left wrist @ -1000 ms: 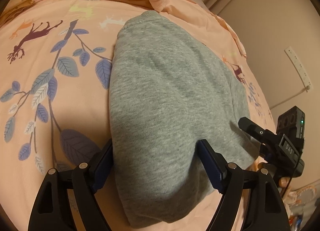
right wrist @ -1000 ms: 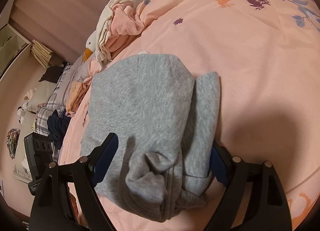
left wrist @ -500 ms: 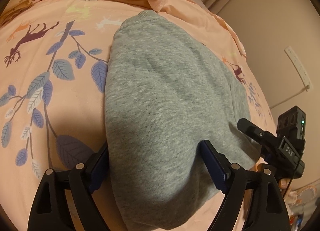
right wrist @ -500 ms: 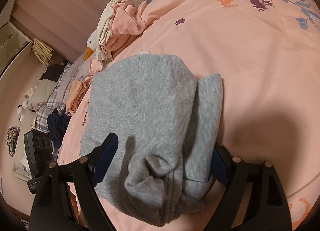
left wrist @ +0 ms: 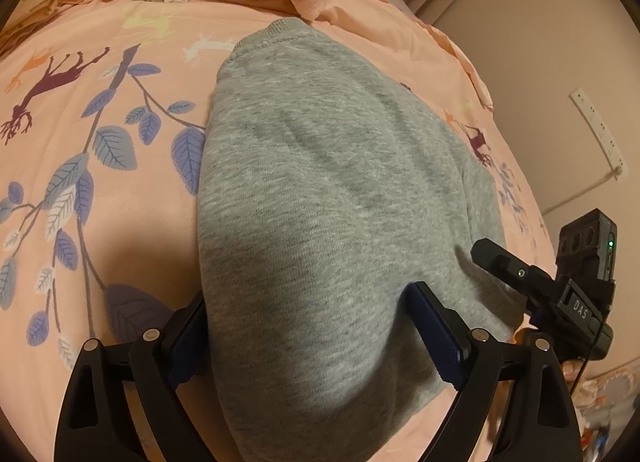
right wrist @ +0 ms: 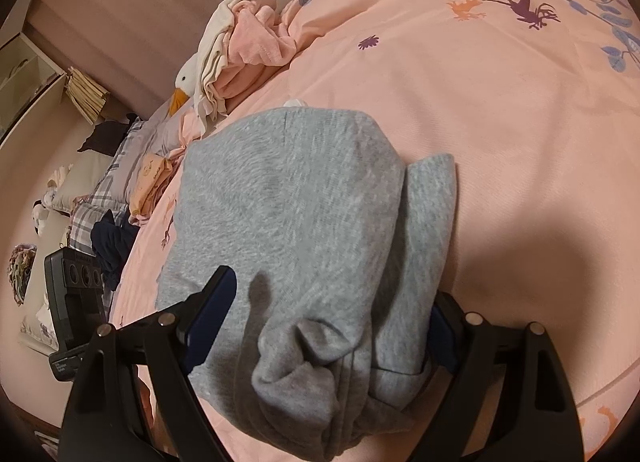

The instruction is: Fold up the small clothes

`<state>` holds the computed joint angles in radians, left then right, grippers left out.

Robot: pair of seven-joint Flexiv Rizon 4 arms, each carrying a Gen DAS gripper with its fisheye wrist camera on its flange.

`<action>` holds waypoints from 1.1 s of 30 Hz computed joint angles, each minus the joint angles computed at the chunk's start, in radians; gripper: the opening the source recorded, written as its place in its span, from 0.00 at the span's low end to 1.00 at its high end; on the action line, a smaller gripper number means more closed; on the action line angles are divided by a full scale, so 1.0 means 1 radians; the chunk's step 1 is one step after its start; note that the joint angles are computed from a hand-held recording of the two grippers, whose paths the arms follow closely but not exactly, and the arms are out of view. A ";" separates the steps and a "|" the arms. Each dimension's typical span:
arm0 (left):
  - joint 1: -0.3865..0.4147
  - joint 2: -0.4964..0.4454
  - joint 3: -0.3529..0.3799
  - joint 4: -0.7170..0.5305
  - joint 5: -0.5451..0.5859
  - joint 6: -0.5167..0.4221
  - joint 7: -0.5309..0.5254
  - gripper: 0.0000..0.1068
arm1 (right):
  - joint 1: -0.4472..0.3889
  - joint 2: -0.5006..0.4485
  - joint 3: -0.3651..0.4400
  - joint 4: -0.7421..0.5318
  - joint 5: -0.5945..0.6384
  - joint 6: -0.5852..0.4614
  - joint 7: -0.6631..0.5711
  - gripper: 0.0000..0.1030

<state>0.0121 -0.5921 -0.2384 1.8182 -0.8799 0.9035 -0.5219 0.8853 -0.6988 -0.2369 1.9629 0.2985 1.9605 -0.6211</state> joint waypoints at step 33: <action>0.032 0.022 0.030 0.038 -0.127 -0.131 0.008 0.71 | -0.064 0.002 0.088 0.005 0.012 0.047 -0.013 0.67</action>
<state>0.0442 -0.5698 -0.2085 1.8557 -1.0066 0.7728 -0.5137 0.8212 -0.6972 -0.1490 1.9683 0.3109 2.0071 -0.6343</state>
